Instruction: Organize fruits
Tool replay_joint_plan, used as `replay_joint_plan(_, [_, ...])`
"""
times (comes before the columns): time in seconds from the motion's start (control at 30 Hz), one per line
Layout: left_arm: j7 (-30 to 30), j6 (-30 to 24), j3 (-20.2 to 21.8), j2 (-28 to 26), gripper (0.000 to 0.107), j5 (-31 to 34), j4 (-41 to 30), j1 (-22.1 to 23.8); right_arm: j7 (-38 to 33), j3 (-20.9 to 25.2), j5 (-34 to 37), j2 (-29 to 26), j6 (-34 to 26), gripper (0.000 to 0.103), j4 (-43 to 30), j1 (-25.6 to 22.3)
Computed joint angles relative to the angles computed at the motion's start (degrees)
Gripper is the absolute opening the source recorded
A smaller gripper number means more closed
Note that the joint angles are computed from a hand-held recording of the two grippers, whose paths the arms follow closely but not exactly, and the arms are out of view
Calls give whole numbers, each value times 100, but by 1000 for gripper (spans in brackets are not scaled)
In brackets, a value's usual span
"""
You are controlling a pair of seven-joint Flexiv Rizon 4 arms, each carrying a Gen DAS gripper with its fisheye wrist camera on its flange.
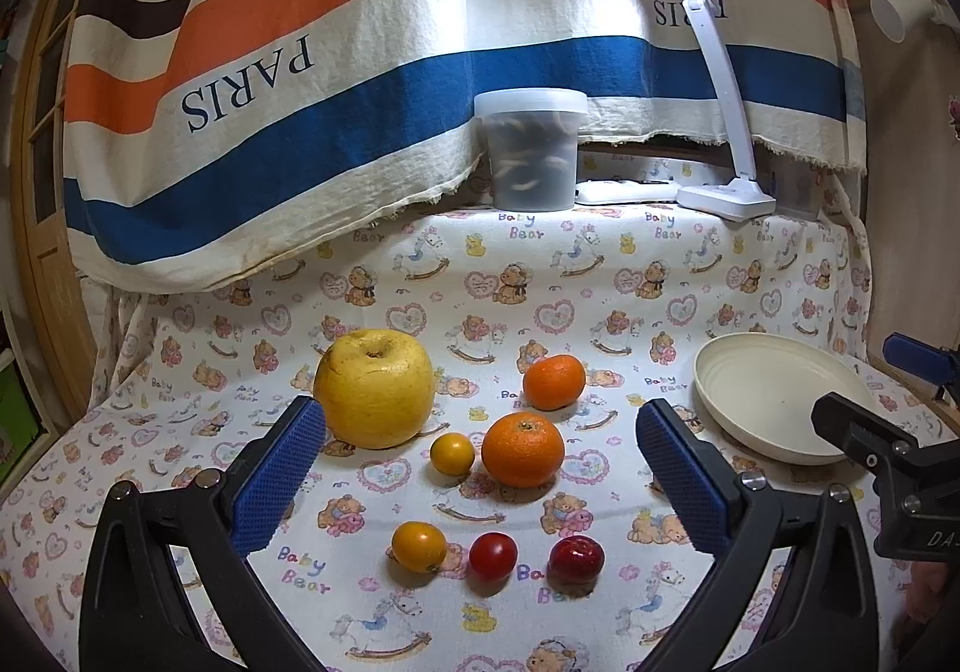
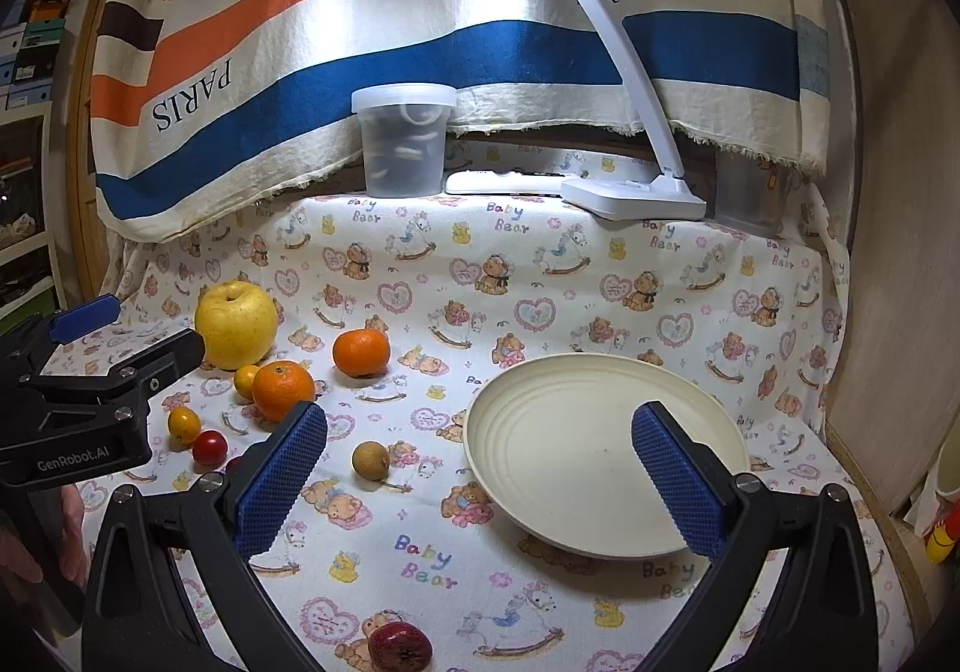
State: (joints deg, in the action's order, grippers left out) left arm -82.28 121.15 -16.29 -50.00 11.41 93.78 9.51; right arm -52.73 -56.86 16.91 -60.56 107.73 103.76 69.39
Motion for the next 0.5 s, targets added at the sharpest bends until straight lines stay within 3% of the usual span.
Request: replay_joint_plan(0.5, [18,-4,116,14,103,-142,6,-101,-20,35,-19,18,15,103,-7,-33])
